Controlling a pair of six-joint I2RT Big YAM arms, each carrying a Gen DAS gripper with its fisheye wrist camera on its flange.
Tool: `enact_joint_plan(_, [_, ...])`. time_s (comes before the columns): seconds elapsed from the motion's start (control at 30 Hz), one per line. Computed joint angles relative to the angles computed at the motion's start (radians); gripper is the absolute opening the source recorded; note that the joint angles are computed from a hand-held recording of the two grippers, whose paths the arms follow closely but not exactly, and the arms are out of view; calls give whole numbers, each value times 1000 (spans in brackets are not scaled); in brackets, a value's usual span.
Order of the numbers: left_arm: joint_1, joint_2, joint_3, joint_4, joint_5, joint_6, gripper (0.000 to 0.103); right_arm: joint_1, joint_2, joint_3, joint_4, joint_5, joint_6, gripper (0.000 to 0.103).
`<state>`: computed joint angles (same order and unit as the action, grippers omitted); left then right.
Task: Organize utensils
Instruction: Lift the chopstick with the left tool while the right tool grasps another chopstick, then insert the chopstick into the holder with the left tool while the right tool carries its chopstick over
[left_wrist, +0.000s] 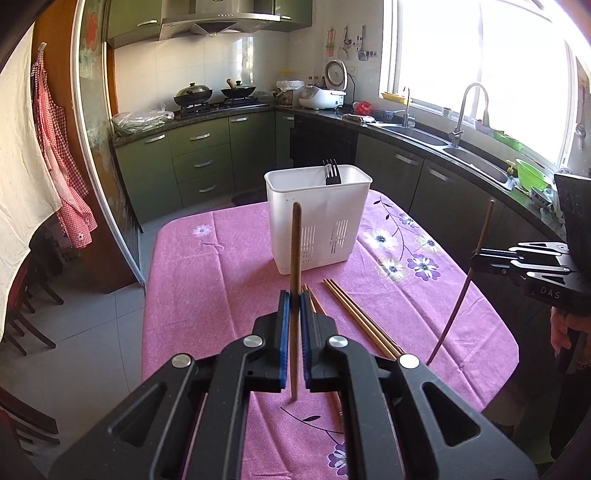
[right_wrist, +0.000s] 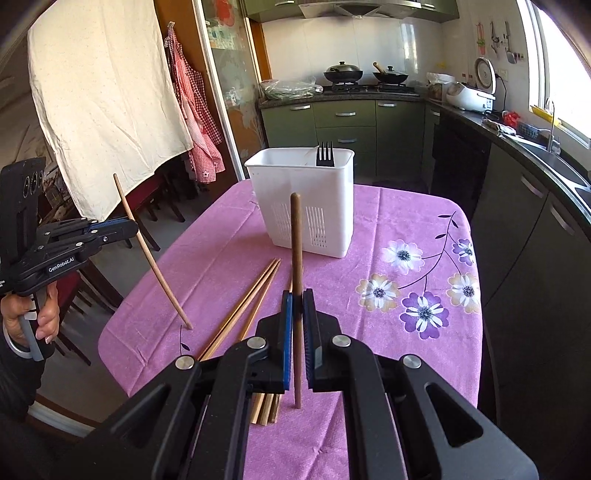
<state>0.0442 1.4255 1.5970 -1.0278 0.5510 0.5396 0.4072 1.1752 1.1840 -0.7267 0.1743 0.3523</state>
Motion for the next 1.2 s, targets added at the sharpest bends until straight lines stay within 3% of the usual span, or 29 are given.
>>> enact_joint_plan(0.43, [-7, 16, 48, -25, 20, -7, 6, -12, 10, 31, -2, 6, -15, 6])
enact_joint_plan(0.6, [-26, 42, 133, -54, 34, -30, 6, -29, 18, 110, -23, 3, -50, 6])
enact_joint_plan(0.8, [-64, 111, 319, -81, 59, -99, 6, -71, 55, 242, -40, -19, -94, 6])
enact_joint_plan(1.0, [-115, 202, 516, -29, 62, -214, 6, -113, 105, 356, -49, -52, -116, 6])
enact_joint_plan(1.2, [-176, 276, 601, 107, -12, -312, 6, -151, 177, 470, -32, -69, -118, 6])
